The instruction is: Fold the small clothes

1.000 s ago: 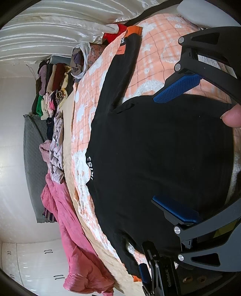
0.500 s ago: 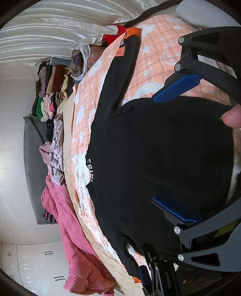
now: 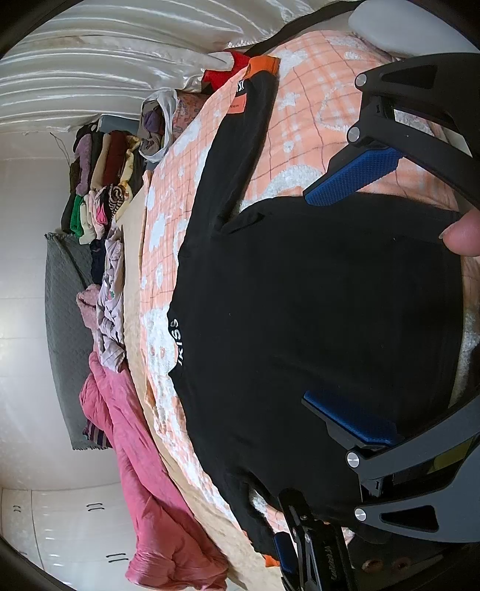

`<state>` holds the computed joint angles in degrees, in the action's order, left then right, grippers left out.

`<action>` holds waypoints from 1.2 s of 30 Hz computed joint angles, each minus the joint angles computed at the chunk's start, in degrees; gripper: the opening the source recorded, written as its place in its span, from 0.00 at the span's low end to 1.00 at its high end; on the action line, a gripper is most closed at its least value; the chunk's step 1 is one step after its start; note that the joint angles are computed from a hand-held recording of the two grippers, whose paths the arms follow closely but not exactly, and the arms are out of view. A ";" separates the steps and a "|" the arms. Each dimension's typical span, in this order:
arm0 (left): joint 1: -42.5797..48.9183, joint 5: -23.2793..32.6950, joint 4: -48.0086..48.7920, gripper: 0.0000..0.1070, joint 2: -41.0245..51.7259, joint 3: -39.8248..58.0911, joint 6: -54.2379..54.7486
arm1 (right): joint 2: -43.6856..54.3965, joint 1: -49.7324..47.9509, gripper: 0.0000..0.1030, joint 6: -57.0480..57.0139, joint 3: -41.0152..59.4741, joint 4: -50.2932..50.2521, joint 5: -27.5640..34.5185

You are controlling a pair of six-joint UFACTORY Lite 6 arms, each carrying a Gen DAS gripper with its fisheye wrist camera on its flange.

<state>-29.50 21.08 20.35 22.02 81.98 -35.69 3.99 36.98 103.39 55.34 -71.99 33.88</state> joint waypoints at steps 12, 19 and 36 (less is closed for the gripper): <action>0.04 0.57 -1.05 0.89 2.21 2.07 0.73 | 0.43 -0.36 0.96 0.73 -0.68 -0.74 -2.20; 0.32 1.68 -2.18 0.89 4.82 4.47 2.07 | 1.18 -0.82 0.96 1.15 -1.21 -1.25 -3.96; 0.15 2.98 -4.05 0.89 8.80 7.00 4.31 | 3.75 -5.99 0.96 -1.49 -8.85 2.92 -14.66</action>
